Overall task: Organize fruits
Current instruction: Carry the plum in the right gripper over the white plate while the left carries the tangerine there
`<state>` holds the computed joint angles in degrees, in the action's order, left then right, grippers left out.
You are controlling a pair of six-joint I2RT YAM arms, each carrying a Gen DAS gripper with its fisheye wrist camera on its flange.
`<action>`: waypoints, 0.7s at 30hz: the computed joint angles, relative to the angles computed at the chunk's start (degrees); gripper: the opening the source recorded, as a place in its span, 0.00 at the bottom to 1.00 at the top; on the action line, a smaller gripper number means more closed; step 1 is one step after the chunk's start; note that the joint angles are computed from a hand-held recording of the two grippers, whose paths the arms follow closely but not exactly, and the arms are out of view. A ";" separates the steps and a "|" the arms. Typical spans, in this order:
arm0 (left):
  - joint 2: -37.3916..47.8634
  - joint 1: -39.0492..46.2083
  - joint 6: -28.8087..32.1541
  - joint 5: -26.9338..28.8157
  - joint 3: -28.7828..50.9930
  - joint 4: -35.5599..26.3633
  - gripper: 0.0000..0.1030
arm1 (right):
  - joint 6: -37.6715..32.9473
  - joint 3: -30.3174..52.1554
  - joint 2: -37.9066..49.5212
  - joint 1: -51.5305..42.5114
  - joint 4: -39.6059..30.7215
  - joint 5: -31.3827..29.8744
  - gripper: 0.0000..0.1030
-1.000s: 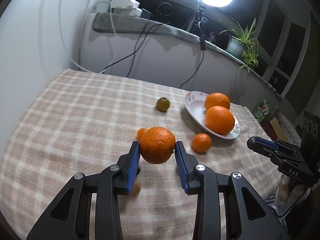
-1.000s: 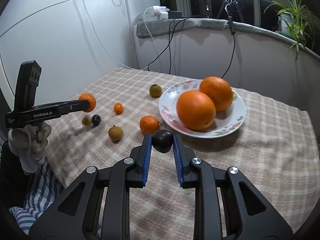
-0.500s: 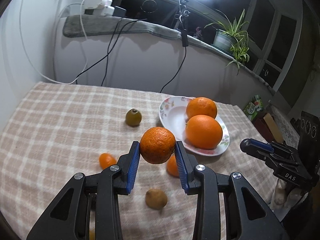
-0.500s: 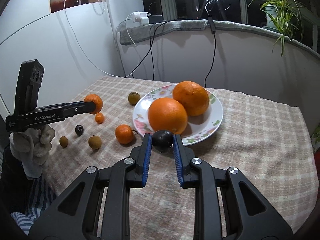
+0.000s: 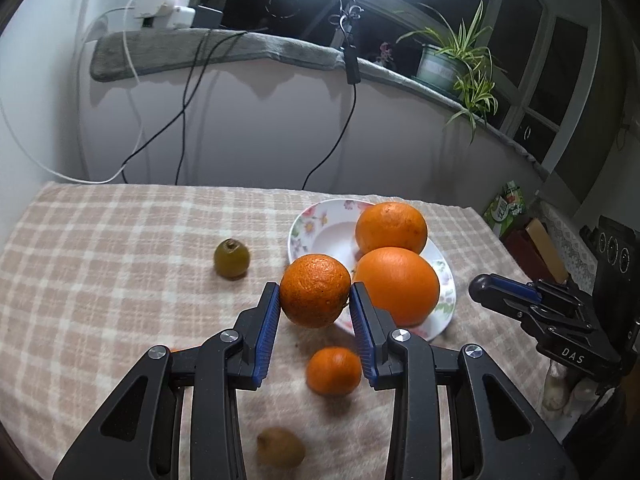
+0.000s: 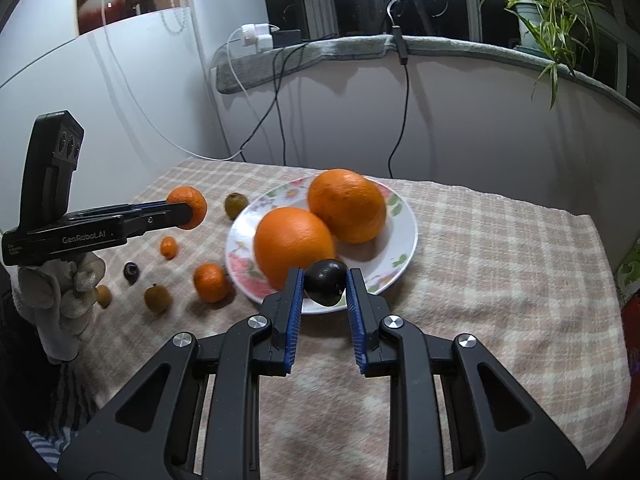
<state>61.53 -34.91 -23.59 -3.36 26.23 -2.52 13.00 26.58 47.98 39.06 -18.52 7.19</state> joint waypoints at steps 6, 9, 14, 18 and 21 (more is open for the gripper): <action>8.16 -0.62 1.22 -0.47 4.33 2.20 0.33 | -2.80 0.28 4.72 -5.66 3.70 -3.70 0.22; 11.94 -0.67 1.64 -0.79 6.37 2.83 0.33 | -3.89 1.06 7.85 -7.71 5.50 -5.31 0.22; 16.07 0.22 2.08 -0.27 8.35 3.73 0.33 | -5.21 2.17 12.18 -9.20 7.68 -6.52 0.22; 17.57 0.34 2.25 -0.23 8.97 3.83 0.33 | -5.89 2.73 14.85 -10.37 8.96 -7.35 0.22; 18.01 0.43 2.43 -0.31 9.06 3.74 0.33 | -6.21 2.90 15.75 -11.34 9.41 -8.20 0.22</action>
<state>79.54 -34.48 -21.16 -3.67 35.30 1.22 6.79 29.48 63.73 27.72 -9.11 -1.01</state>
